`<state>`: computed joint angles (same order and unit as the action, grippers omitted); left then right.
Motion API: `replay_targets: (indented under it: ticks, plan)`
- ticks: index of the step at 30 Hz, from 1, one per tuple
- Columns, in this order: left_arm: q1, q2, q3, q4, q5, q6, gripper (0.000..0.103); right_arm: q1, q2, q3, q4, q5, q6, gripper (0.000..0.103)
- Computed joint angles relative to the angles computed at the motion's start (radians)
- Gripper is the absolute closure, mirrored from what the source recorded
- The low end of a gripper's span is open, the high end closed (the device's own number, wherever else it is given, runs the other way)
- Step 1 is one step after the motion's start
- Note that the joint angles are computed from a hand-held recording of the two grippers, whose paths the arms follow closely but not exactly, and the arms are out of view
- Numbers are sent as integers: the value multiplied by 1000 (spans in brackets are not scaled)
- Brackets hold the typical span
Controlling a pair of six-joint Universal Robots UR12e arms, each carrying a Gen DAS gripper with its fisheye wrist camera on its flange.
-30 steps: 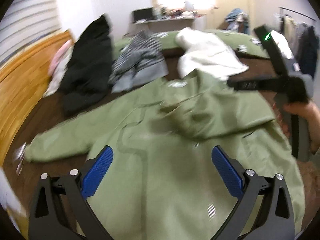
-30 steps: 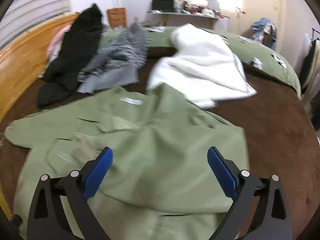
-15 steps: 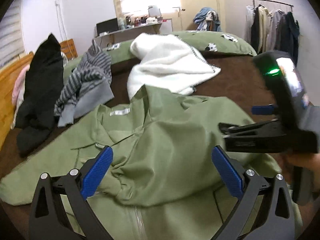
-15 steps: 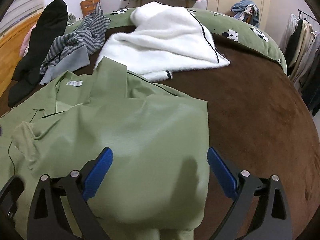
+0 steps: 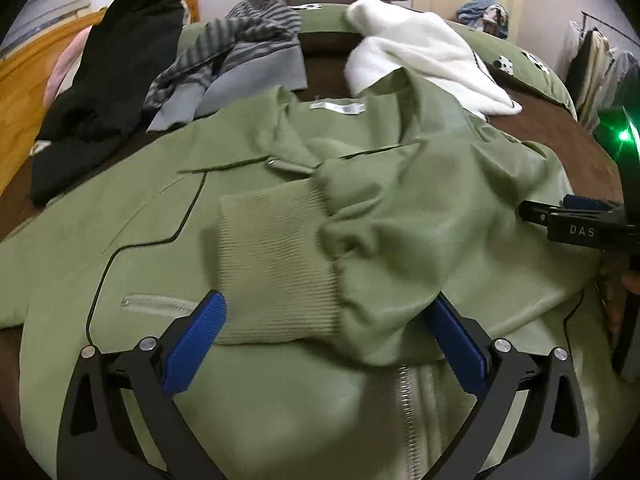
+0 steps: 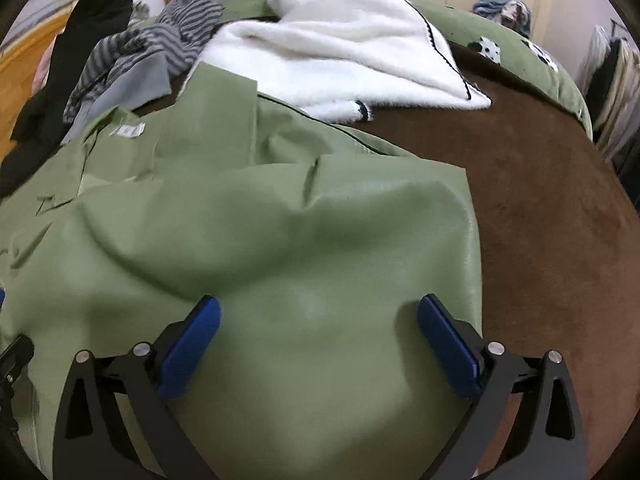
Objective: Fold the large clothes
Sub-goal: 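Open the right gripper and withdraw it from the folded sleeve, then reach the left gripper to the other sleeve's ribbed cuff and close on it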
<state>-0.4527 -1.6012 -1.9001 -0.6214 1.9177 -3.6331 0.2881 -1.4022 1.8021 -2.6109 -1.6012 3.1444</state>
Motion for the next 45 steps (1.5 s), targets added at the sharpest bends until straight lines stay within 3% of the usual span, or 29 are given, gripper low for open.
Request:
replay_targets:
  ticks: [5,19,26,30,34,37,39,45]
  plan:
    - [25,7,-17,12,-62,-28,5,0,7,-4,-3,-5,0,6]
    - [20,3,-14,16,-45,-25,5,6,4,1,-17,-22,-5,6]
    - [15,18,1,1,-16,3,6,26,-34,26,-85,0,-21,6]
    - [18,60,12,-14,31,10,6,53,-55,22,-105,26,-25,6]
    - [46,119,14,-47,40,4,6,90,-65,2,-103,53,-34,6]
    - [68,164,8,-86,88,3,6,122,-63,-21,-106,60,-29,6]
    - [89,200,-3,-126,124,-13,6,141,-59,-34,-111,56,1,6]
    - [188,318,-69,-203,126,-50,6,165,-47,-58,-116,118,148,6]
